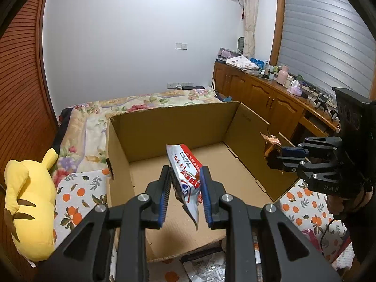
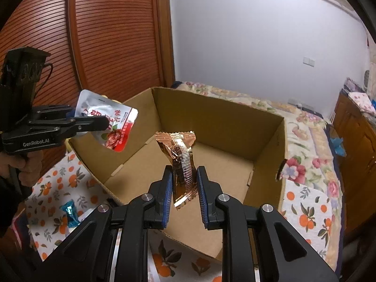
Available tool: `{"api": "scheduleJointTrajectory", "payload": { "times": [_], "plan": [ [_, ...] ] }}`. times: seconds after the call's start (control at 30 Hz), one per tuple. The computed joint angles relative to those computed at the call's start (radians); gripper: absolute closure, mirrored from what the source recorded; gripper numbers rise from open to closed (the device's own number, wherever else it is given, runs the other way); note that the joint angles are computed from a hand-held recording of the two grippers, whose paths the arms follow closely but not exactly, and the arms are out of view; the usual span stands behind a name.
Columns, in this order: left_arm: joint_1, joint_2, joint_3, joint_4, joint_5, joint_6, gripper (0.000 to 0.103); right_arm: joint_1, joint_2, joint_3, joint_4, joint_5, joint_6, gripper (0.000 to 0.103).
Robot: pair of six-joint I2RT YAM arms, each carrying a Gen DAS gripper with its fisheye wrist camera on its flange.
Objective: Organize snacks
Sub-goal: 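Carry both snacks over the box and open both tools to drop them, then reach the left tool to the clear rice-cake packet while the right tool reaches the chicken-feet pouch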
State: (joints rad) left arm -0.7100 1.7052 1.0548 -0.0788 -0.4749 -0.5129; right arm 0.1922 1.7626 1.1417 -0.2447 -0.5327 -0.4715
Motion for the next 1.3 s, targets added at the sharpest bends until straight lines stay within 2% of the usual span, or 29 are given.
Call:
{"api": "scheduleJointTrajectory", "payload": {
  "times": [0.1,0.2,0.27,0.4,0.57,0.7,0.93,1.3],
  "plan": [
    [0.001,0.011,0.010,-0.004,0.006,-0.005,0.080,0.009,0.013,0.010,-0.006,0.007,0.002,0.084],
    [0.005,0.020,0.014,-0.006,0.003,-0.022,0.070,0.015,0.028,0.017,-0.001,0.011,0.015,0.084],
    [0.007,0.020,0.010,-0.008,0.000,-0.039,0.068,0.015,0.031,0.012,0.018,0.022,0.042,0.077],
    [0.002,0.002,-0.003,-0.016,-0.004,-0.062,0.064,0.012,0.016,0.000,0.012,0.029,0.043,0.073],
    [-0.058,-0.046,-0.021,-0.054,-0.059,-0.079,0.056,-0.006,-0.083,-0.071,0.011,0.001,0.054,0.071],
    [-0.119,-0.091,-0.045,-0.075,-0.118,-0.111,0.051,-0.029,-0.198,-0.160,0.007,-0.024,0.055,0.062],
    [-0.225,-0.144,-0.108,-0.104,-0.184,-0.206,0.030,-0.076,-0.353,-0.309,-0.004,-0.049,0.038,0.054],
    [-0.357,-0.098,-0.166,-0.136,-0.237,-0.363,0.030,-0.108,-0.401,-0.454,-0.013,-0.054,0.003,0.050]
  ]
}}
